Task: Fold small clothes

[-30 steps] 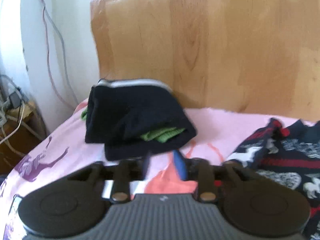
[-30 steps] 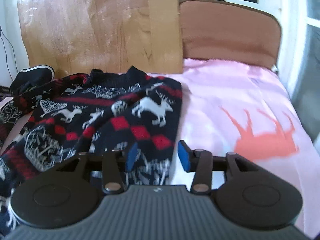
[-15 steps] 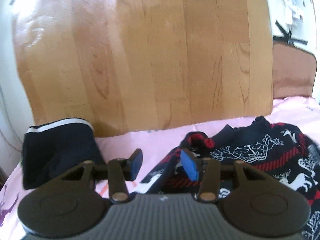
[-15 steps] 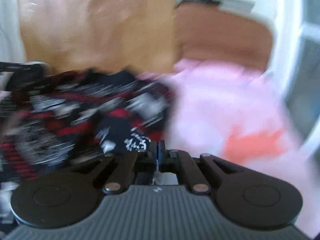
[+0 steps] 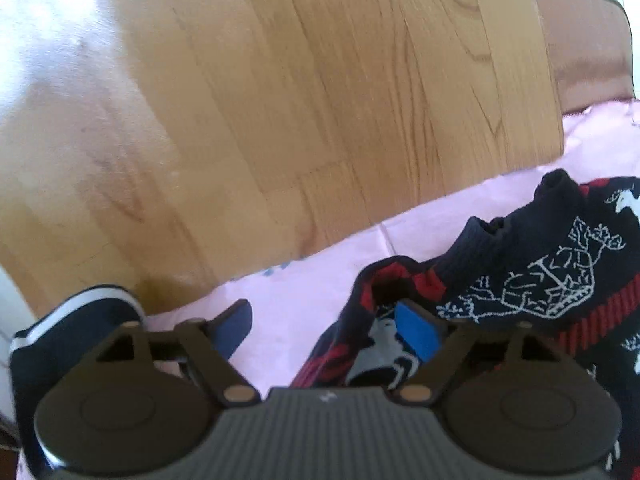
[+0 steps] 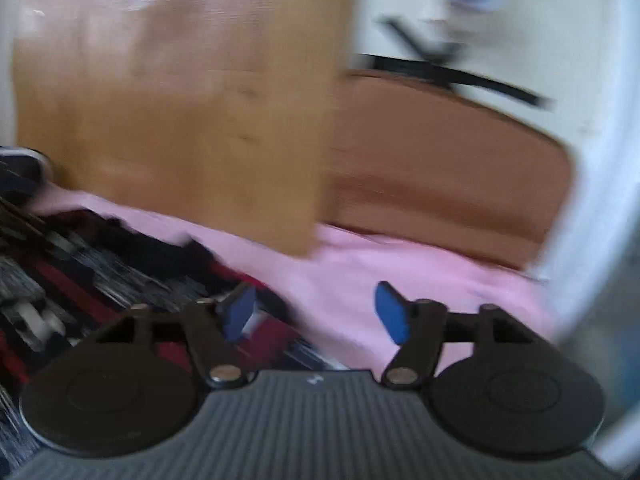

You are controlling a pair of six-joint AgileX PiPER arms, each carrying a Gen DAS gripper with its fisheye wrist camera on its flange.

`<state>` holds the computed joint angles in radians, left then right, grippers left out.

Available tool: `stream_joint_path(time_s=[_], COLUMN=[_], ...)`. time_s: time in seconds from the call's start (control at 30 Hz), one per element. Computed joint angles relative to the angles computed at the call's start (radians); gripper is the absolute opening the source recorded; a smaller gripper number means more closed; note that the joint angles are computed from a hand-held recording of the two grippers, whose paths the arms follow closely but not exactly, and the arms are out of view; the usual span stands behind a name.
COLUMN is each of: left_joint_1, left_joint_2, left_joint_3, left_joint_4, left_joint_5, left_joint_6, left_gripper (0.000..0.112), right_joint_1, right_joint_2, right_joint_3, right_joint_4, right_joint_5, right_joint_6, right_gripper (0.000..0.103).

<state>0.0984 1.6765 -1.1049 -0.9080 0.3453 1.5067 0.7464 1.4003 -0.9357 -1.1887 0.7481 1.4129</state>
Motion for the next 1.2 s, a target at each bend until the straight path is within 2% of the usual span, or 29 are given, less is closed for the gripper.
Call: stream_joint_path(time_s=[0.07,0.1,0.13,0.17,0.2,0.23,0.27,0.33,0.4,0.47,0.5,0.53,0.57,0.6,0.63,0.67,0.7,0.83,0.87,0.97,1.0,1.07,1.13,1.2], left_joint_1=[-0.012,-0.019,-0.028,-0.036,-0.034,-0.023,-0.014,0.006,0.017,0.008,-0.01,-0.034,-0.056,-0.075,-0.078,-0.074,-0.06,0.045,0.075,0.194,0.229,0.331,0.428,0.501], left_joint_2=[0.039,0.055,0.072,0.091,0.112,0.13,0.135,0.148,0.184,0.242,0.264,0.259,0.255,0.248,0.244,0.237,0.221,0.119,0.08,-0.046,-0.074,-0.141,-0.194,-0.218], left_joint_3=[-0.035,-0.042,-0.055,-0.074,-0.099,-0.126,-0.132,-0.152,-0.206,-0.276,-0.286,-0.26,-0.237,-0.219,-0.214,-0.206,-0.198,-0.129,-0.093,0.033,0.06,0.119,0.152,0.163], left_joint_4=[0.053,0.069,0.105,0.18,0.224,0.229,0.196,0.126,0.168,0.29,0.327,0.358,0.414,0.493,0.532,0.532,0.491,0.11,0.012,-0.204,-0.224,-0.225,-0.157,-0.084], left_joint_5=[0.01,-0.002,-0.011,-0.013,0.006,0.039,0.039,0.04,0.066,0.093,0.065,-0.003,-0.062,-0.1,-0.111,-0.115,-0.106,-0.03,-0.001,0.151,0.2,0.353,0.512,0.621], left_joint_6=[-0.062,-0.082,-0.122,-0.202,-0.257,-0.282,-0.266,-0.232,-0.343,-0.539,-0.595,-0.611,-0.643,-0.698,-0.72,-0.713,-0.676,-0.313,-0.213,0.058,0.102,0.159,0.142,0.125], left_gripper=[0.081,0.075,0.049,0.015,0.01,0.01,0.009,0.009,0.009,0.011,0.013,0.017,0.02,0.022,0.031,0.042,0.044,0.048,0.048,0.051,0.051,0.052,0.052,0.051], right_joint_1=[-0.062,-0.096,-0.119,-0.14,-0.149,-0.169,-0.189,-0.199,-0.204,-0.221,-0.228,-0.228,-0.224,-0.217,-0.209,-0.21,-0.218,-0.199,-0.179,-0.116,-0.077,0.029,0.141,0.262], right_joint_2=[0.147,0.214,0.292,0.358,0.417,0.462,0.496,0.547,0.539,0.564,0.595,0.644,0.688,0.691,0.694,0.675,0.64,0.4,0.329,0.107,0.033,-0.099,-0.17,-0.205], right_joint_3=[-0.119,-0.176,-0.248,-0.316,-0.376,-0.423,-0.451,-0.528,-0.52,-0.555,-0.587,-0.633,-0.658,-0.654,-0.662,-0.644,-0.608,-0.329,-0.248,-0.024,0.039,0.151,0.226,0.271], right_joint_4=[0.024,0.06,0.114,0.188,0.258,0.338,0.387,0.417,0.29,0.241,0.27,0.312,0.315,0.277,0.267,0.261,0.268,0.064,0.011,-0.056,-0.039,-0.009,0.002,0.035], right_joint_5=[-0.149,-0.205,-0.238,-0.258,-0.261,-0.271,-0.286,-0.263,-0.289,-0.292,-0.284,-0.255,-0.235,-0.232,-0.199,-0.2,-0.222,-0.276,-0.263,-0.219,-0.185,-0.096,-0.027,0.044], right_joint_6=[-0.048,-0.102,-0.165,-0.25,-0.332,-0.432,-0.492,-0.493,-0.335,-0.218,-0.219,-0.261,-0.278,-0.255,-0.243,-0.216,-0.195,0.074,0.13,0.219,0.229,0.274,0.367,0.458], right_gripper=[0.074,0.076,0.077,0.077,0.072,0.06,0.018,0.013,0.012,0.012,0.012,0.013,0.017,0.031,0.038,0.054,0.056,0.056,0.056,0.056,0.056,0.056,0.056,0.055])
